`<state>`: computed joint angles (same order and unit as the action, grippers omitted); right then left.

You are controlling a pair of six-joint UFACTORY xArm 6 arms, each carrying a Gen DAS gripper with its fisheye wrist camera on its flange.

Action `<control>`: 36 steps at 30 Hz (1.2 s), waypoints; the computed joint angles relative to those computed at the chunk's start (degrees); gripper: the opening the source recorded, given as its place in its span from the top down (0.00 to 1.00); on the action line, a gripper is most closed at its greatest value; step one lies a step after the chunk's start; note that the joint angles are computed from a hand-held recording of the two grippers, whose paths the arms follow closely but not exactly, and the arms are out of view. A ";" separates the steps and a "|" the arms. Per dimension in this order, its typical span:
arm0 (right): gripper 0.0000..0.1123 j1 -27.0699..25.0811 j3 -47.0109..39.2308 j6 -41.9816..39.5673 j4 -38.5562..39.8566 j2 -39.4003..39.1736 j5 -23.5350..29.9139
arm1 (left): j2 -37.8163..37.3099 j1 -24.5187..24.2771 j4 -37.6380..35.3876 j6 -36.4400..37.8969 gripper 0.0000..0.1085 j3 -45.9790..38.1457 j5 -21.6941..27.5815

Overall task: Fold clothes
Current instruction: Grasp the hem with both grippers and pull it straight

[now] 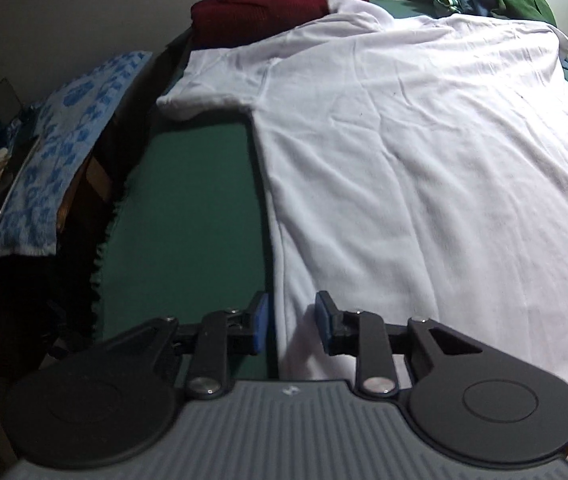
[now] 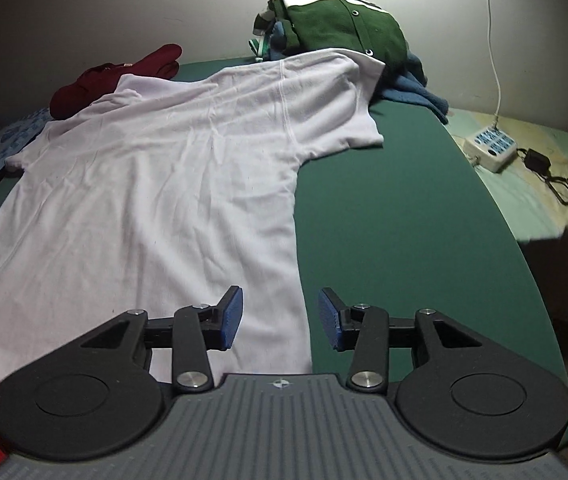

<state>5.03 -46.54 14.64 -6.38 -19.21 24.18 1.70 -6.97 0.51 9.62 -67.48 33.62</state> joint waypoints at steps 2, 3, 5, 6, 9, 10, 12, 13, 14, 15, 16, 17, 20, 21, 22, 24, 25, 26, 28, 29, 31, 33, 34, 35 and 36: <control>0.57 -0.14 1.06 -1.93 2.89 -2.27 3.43 | -3.04 0.47 -0.07 -0.06 0.70 2.80 0.64; 0.57 -0.20 1.54 -2.49 3.90 -3.26 4.93 | -4.40 0.65 -0.31 -0.06 0.70 4.00 0.91; 0.57 -0.47 2.24 -3.85 6.26 -4.83 7.46 | -6.92 0.90 -0.76 -0.35 0.70 6.19 1.56; 0.57 -0.69 2.31 -5.12 8.33 -5.24 8.79 | -7.97 0.98 -0.98 -0.85 0.70 7.06 2.15; 0.56 -1.00 2.42 -8.64 12.32 -5.73 10.65 | -10.89 1.24 -2.57 -2.24 0.70 9.29 4.34; 0.56 -1.09 2.48 -9.91 13.51 -5.86 11.02 | -12.03 1.29 -3.64 -2.47 0.70 10.20 4.74; 0.56 -1.22 2.46 -14.09 16.01 -6.03 11.66 | -13.81 1.18 -5.28 -2.70 0.68 11.35 6.40; 0.56 -1.20 2.42 -16.06 16.80 -6.13 12.05 | -14.62 1.04 -5.96 -2.84 0.63 11.84 7.38; 0.56 -1.34 2.57 -18.81 18.38 -6.42 12.39 | -15.48 0.83 -6.11 -3.46 0.61 12.52 7.94; 0.56 -1.56 2.65 -22.54 20.78 -6.74 13.05 | -16.44 0.52 -5.78 -4.63 0.60 13.43 8.02; 0.56 -1.72 2.62 -25.47 22.48 -6.91 13.78 | -17.31 0.22 -5.81 -5.57 0.58 14.29 8.07; 0.56 -1.89 2.63 -28.50 23.89 -7.06 14.49 | -17.96 -0.04 -5.92 -6.37 0.53 15.00 8.17; 0.56 -2.27 3.14 -34.19 25.69 -7.31 15.24 | -19.56 -1.24 -2.54 -11.08 0.52 17.36 6.98; 0.56 -2.55 3.24 -35.64 26.68 -7.35 15.63 | -20.00 -1.64 -1.05 -12.59 0.52 17.88 6.71; 0.56 -2.89 3.30 -37.08 27.84 -7.39 16.11 | -20.34 -1.88 -0.43 -13.48 0.52 18.06 7.00; 0.56 -3.56 3.54 -39.62 29.74 -7.58 16.92 | -21.22 -2.00 -2.31 -13.40 0.52 18.53 7.77; 0.56 -3.86 3.77 -40.64 30.38 -7.78 17.16 | -21.69 -2.03 -3.50 -13.22 0.52 18.79 8.15; 0.56 -4.17 4.00 -41.66 31.01 -7.98 17.42 | -22.14 -2.09 -4.25 -13.40 0.52 19.13 8.31; 0.57 -4.74 4.29 -43.26 32.47 -8.05 17.74 | -22.96 -2.34 -4.89 -14.29 0.53 19.94 8.20; 0.58 -4.94 4.39 -43.86 33.28 -7.95 17.86 | -23.28 -2.54 -4.95 -14.75 0.53 20.32 8.02; 0.60 -5.04 4.71 -43.77 33.62 -8.10 17.90 | -23.23 -3.12 -3.99 -15.45 0.55 20.20 8.20; 0.64 -5.11 4.94 -43.89 33.87 -8.28 18.09 | -22.96 -3.77 -2.22 -16.31 0.74 19.83 8.55; 0.72 -5.11 4.89 -44.11 33.82 -8.30 18.42 | -22.72 -3.92 -1.06 -16.44 0.92 19.53 8.84; 0.77 -5.06 4.89 -44.07 33.43 -8.35 18.74 | -22.54 -3.82 -1.02 -15.81 0.99 19.33 9.07; 0.79 -4.92 4.86 -43.58 32.97 -8.35 18.77 | -22.45 -3.64 -1.62 -14.96 0.99 19.24 9.22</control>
